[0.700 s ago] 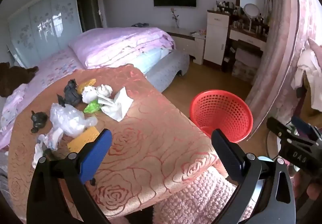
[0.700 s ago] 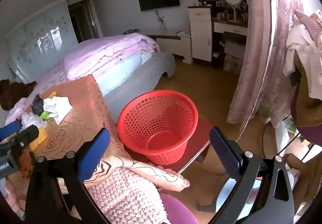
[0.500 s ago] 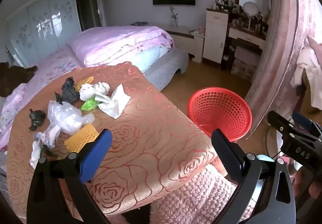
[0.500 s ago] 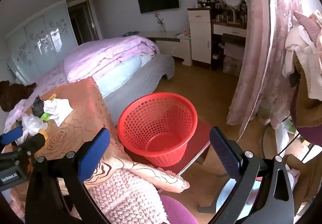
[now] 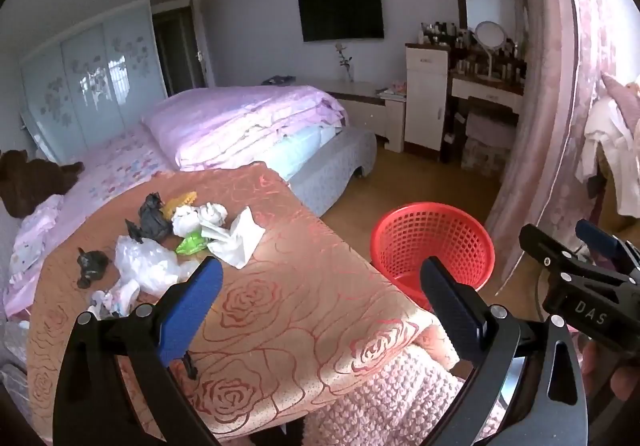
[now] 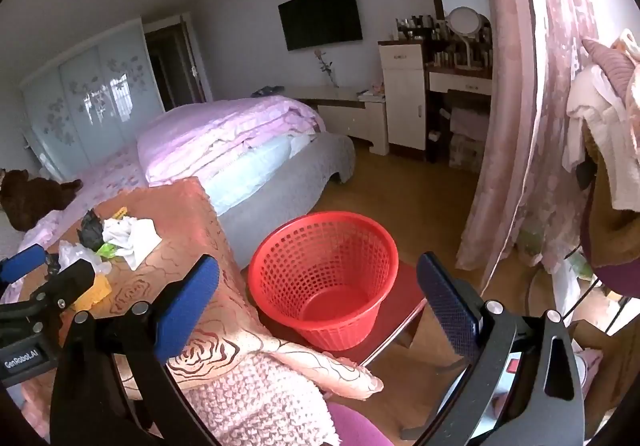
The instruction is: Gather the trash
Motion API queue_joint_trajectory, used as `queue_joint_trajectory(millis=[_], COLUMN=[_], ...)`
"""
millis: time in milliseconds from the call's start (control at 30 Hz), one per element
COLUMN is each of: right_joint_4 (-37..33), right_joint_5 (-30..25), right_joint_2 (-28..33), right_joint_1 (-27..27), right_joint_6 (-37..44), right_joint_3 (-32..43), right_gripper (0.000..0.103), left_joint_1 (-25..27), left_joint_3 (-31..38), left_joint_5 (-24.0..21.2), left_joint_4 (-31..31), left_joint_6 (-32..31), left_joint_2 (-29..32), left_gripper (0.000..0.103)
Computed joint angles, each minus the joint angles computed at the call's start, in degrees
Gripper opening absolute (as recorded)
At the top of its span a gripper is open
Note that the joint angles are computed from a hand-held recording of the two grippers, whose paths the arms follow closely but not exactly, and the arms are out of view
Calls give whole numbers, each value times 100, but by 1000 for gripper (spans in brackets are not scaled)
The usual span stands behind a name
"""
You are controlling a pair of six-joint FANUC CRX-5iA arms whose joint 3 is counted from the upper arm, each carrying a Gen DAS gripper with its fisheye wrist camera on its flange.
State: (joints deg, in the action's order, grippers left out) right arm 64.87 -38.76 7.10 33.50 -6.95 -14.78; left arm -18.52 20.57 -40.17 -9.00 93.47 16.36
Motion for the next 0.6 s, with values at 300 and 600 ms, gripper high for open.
queue_joint_trajectory(millis=[300,600], right_joint_4=[21,58], right_joint_5=[13,18], right_joint_2=[-4,-3], right_joint_1=[0,1], right_joint_6=[-39,-79], right_joint_3=[-12,-26], right_gripper=[96,96], left_joint_1=[-2,-23], left_joint_3=[-14,6], left_joint_5=[5,-22], left_joint_4=[7,-23], left_joint_6=[-13,11], left_joint_2=[-13,-12], left_gripper=[95,95])
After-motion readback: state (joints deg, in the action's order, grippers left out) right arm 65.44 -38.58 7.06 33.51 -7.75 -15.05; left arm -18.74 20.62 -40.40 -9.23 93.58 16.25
